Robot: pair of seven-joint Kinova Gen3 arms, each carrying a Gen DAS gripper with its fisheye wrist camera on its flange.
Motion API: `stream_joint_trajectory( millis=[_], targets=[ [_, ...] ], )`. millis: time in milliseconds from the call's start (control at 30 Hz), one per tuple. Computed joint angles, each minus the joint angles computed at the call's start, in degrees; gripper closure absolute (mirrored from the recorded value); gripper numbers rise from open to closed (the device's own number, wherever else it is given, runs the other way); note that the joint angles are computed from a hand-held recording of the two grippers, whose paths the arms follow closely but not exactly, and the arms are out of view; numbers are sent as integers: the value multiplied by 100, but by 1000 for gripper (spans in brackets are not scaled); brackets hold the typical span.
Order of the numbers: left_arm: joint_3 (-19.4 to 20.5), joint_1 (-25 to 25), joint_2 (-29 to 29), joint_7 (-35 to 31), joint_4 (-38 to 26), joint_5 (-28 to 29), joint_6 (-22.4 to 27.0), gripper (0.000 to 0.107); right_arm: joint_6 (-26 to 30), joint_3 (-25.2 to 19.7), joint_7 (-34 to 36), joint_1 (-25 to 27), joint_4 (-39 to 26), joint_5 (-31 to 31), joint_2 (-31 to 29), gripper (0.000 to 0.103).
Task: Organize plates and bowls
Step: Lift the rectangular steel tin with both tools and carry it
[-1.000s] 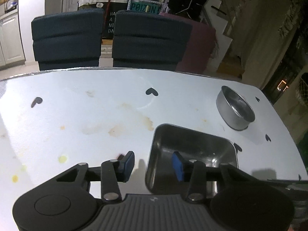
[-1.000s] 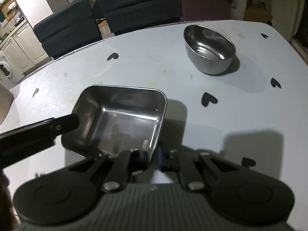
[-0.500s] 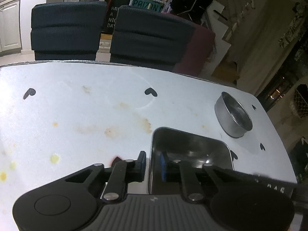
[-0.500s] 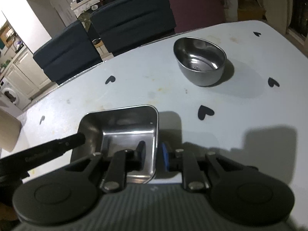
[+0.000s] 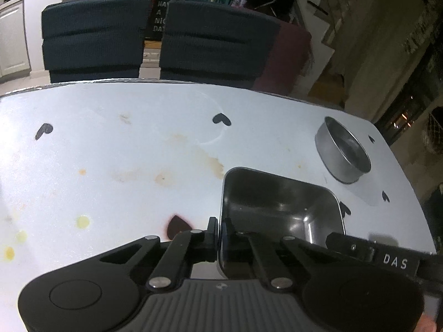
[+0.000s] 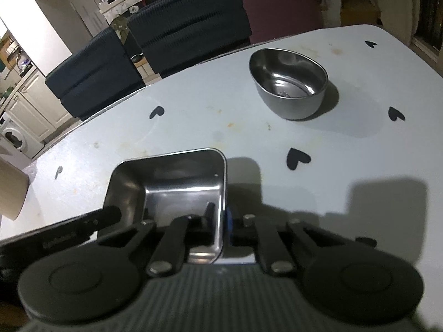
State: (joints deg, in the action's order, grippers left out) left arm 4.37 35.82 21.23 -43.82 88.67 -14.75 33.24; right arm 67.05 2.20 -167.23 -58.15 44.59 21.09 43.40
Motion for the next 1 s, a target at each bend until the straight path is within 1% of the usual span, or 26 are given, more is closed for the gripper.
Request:
stream_joint_trajectory(
  millis=[133,233,300,367,533,667,800,900,1000],
  targets=[
    [-11,-6,-34,23,86,-4,-113,104,-158,-51,-29,67,133,-75,-52,93],
    [-74,86,-60,120,95,-127,-117,105,-75,-59,68,62,46,-79,-1,94],
    [-65,96,-94,150,75,-155,-104,106,57,-19,214,0,-81,4,61,97],
    [-89,171,-156,200,48,-276,-49,106,165,59,314,-99,-179,142,97,98],
    [-124,388,-408,590,82,-628,16,106,48,171,297,-291,51,466,-142,98],
    [-36,574,-619,1003,73,-959,262,106,3,180,111,-439,325,697,-426,98],
    [147,698,-800,1390,78,-1253,484,106,-66,124,-230,-571,700,901,-768,98],
    [307,816,-932,1672,98,-1500,641,106,33,55,-500,-682,878,1055,-985,98],
    [503,922,-1087,1880,157,-1677,810,105,374,-77,-634,-774,860,1104,-1130,98]
  ],
)
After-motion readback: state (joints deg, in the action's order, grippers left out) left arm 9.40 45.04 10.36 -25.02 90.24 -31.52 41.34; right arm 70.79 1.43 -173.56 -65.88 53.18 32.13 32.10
